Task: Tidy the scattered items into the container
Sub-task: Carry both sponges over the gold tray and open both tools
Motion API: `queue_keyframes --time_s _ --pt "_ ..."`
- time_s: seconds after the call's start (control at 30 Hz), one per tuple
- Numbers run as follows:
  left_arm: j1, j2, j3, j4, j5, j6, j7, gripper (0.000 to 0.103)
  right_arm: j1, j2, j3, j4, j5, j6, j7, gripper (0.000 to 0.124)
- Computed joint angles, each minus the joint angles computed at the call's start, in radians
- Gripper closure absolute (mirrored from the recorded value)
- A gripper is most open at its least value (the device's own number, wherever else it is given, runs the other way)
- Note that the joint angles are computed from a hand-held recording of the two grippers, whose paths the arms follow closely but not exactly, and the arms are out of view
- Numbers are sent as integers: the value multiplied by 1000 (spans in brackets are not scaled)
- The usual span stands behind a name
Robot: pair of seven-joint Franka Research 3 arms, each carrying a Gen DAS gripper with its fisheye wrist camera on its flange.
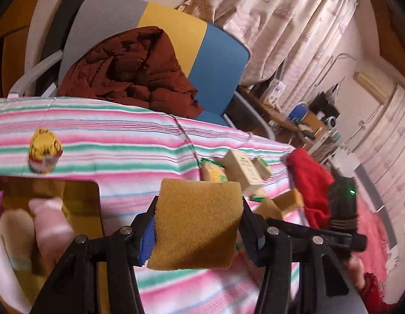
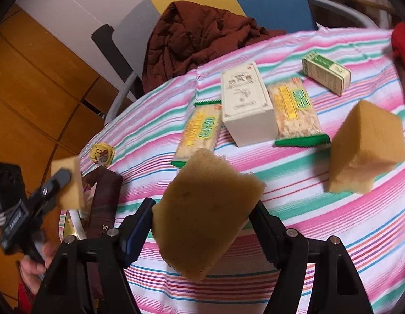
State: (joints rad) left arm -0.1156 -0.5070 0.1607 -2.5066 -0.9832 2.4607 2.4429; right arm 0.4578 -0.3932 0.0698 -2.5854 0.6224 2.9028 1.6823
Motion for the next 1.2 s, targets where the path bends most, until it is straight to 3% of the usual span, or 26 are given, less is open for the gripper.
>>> queue_keyframes --time_s 0.2,0.4,0.6,0.87,1.07,1.2 --pt "33 -125 64 -84 -31 -49 -23 48 -8 0 39 2 -69 47 7 50" --pt "88 -205 118 -119 -4 -95 -44 48 -47 -6 124 3 -194 80 70 50" --pt "151 -234 171 -143 50 -103 -72 48 116 31 58 48 -115 99 31 50" --pt "226 -234 216 -171 148 -121 -78 48 259 139 58 194 -13 125 -103 50" --pt "264 -223 221 -183 212 -137 -72 48 262 243 117 316 11 91 -161 50" --pt "288 -200 193 -196 265 -120 -88 47 231 306 166 372 -65 65 -116 49"
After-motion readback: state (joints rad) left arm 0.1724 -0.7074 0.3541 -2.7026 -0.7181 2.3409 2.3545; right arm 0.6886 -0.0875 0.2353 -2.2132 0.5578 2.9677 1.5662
